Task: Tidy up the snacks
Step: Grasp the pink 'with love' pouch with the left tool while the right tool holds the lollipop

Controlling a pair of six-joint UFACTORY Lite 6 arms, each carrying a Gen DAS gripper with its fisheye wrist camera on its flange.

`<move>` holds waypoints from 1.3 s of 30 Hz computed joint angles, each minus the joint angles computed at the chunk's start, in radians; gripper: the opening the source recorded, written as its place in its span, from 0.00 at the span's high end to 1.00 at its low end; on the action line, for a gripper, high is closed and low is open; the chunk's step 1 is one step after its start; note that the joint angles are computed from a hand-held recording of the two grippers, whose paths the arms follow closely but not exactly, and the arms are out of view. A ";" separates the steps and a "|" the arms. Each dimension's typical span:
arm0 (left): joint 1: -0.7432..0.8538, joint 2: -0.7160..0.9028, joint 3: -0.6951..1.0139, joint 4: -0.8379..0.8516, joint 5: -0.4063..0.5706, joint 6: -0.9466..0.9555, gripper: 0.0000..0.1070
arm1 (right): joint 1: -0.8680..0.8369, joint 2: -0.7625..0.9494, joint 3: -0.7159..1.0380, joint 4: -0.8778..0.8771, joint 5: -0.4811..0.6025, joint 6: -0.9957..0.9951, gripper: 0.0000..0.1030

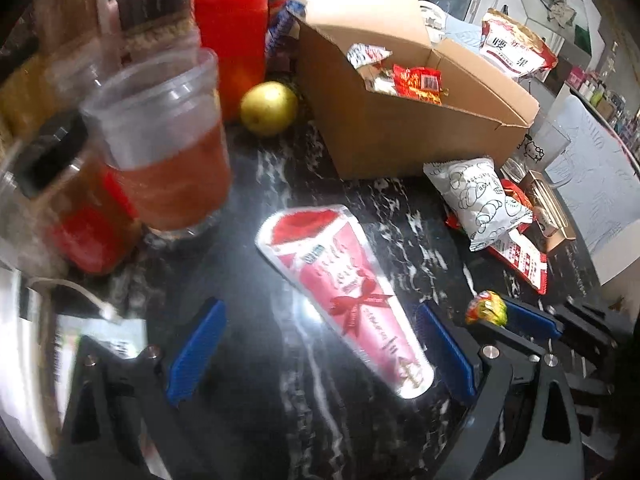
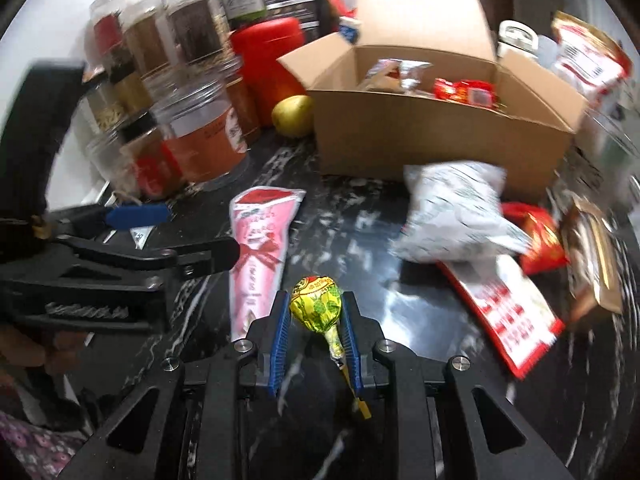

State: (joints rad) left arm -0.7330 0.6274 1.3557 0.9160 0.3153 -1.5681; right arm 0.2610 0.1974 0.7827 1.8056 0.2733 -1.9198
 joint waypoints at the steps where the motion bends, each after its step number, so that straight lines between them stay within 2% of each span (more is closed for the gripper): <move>1: 0.001 0.015 0.014 -0.010 -0.008 0.009 0.09 | -0.019 -0.023 -0.020 -0.017 0.006 0.019 0.76; 6: -0.009 0.148 0.181 -0.132 0.078 0.120 0.12 | -0.088 -0.077 -0.080 -0.020 0.025 0.034 0.76; 8: -0.009 0.185 0.226 -0.173 0.108 0.147 0.19 | -0.109 -0.093 -0.094 -0.027 0.029 0.039 0.76; 9: -0.019 0.195 0.244 -0.143 0.142 0.120 0.25 | -0.118 -0.094 -0.094 -0.030 0.033 0.038 0.76; 10: -0.025 0.202 0.258 -0.143 0.158 0.123 0.25 | -0.127 -0.098 -0.098 -0.028 0.035 0.033 0.76; 12: -0.039 0.204 0.262 -0.086 0.179 0.073 0.38 | -0.134 -0.099 -0.106 0.000 0.041 0.004 0.76; 15: -0.053 0.187 0.234 0.013 0.157 -0.014 0.52 | -0.147 -0.096 -0.106 0.010 0.053 -0.011 0.76; 18: -0.064 0.183 0.227 0.047 0.129 -0.011 0.58 | -0.153 -0.104 -0.117 0.026 0.059 -0.028 0.76; 26: -0.098 0.172 0.220 -0.030 -0.009 0.142 0.58 | -0.180 -0.152 -0.163 0.035 0.064 -0.036 0.76; 29: -0.113 0.183 0.227 -0.033 -0.014 0.142 0.58 | -0.195 -0.176 -0.184 0.025 0.068 -0.028 0.76; 33: -0.122 0.193 0.245 -0.025 0.020 0.108 0.58 | -0.210 -0.200 -0.205 0.024 0.068 -0.025 0.76; 37: -0.141 0.265 0.354 -0.054 0.112 0.137 0.55 | -0.220 -0.213 -0.216 0.026 0.066 -0.024 0.76; 38: -0.145 0.282 0.382 -0.078 0.136 0.164 0.49 | -0.225 -0.218 -0.221 0.021 0.068 -0.019 0.76; 39: -0.145 0.314 0.436 -0.122 0.171 0.213 0.37 | -0.227 -0.220 -0.222 0.019 0.068 -0.016 0.76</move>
